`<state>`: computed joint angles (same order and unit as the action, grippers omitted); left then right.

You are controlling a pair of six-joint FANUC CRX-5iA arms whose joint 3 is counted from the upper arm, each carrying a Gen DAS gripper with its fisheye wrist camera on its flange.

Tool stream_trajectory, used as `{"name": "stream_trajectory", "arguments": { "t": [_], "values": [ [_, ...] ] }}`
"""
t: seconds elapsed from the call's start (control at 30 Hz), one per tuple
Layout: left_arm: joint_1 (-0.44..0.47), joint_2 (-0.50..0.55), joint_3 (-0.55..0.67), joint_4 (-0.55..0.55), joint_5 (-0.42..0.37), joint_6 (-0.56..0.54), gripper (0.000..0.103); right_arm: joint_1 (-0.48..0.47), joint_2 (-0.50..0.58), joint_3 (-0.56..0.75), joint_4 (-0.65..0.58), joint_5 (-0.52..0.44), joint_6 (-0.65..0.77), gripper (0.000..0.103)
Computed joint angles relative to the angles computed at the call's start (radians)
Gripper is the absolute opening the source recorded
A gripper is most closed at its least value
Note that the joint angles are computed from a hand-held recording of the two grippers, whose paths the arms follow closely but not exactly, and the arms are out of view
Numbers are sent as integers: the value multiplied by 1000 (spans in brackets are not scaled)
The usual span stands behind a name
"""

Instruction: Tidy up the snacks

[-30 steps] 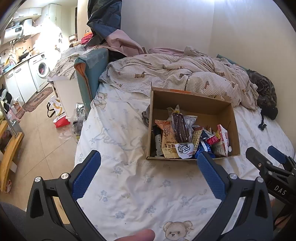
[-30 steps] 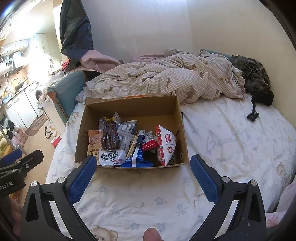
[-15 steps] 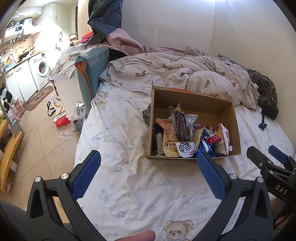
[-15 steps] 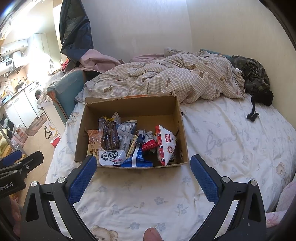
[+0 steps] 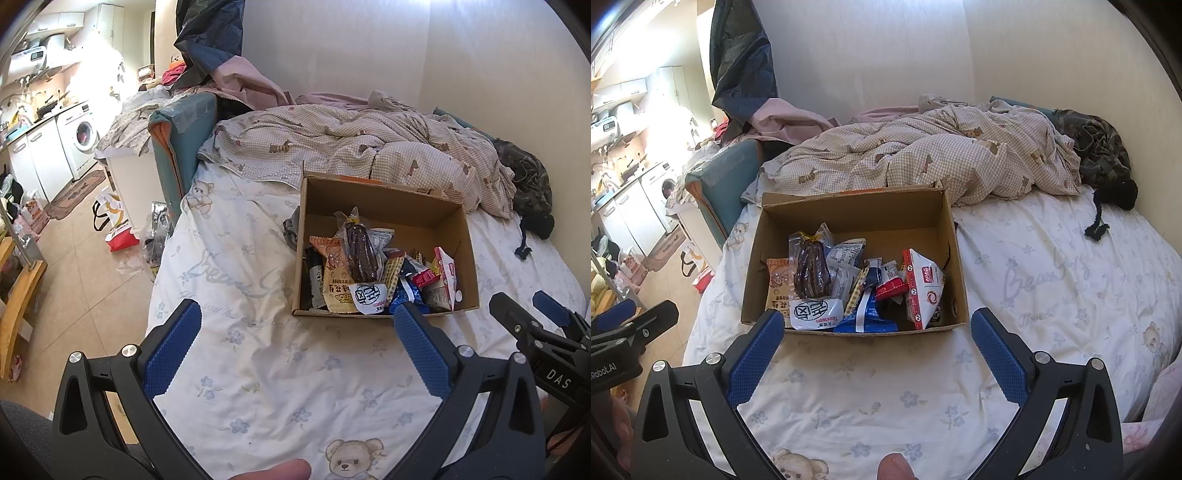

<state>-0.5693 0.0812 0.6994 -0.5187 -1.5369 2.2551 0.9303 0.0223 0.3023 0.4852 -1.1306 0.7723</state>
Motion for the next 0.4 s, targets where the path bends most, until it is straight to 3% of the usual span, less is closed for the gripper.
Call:
{"name": "stream_trajectory", "arguments": {
  "t": [0.4],
  "values": [
    [0, 1, 3, 1, -3, 0, 103, 3, -2, -6, 6, 4, -4, 103]
  ]
}}
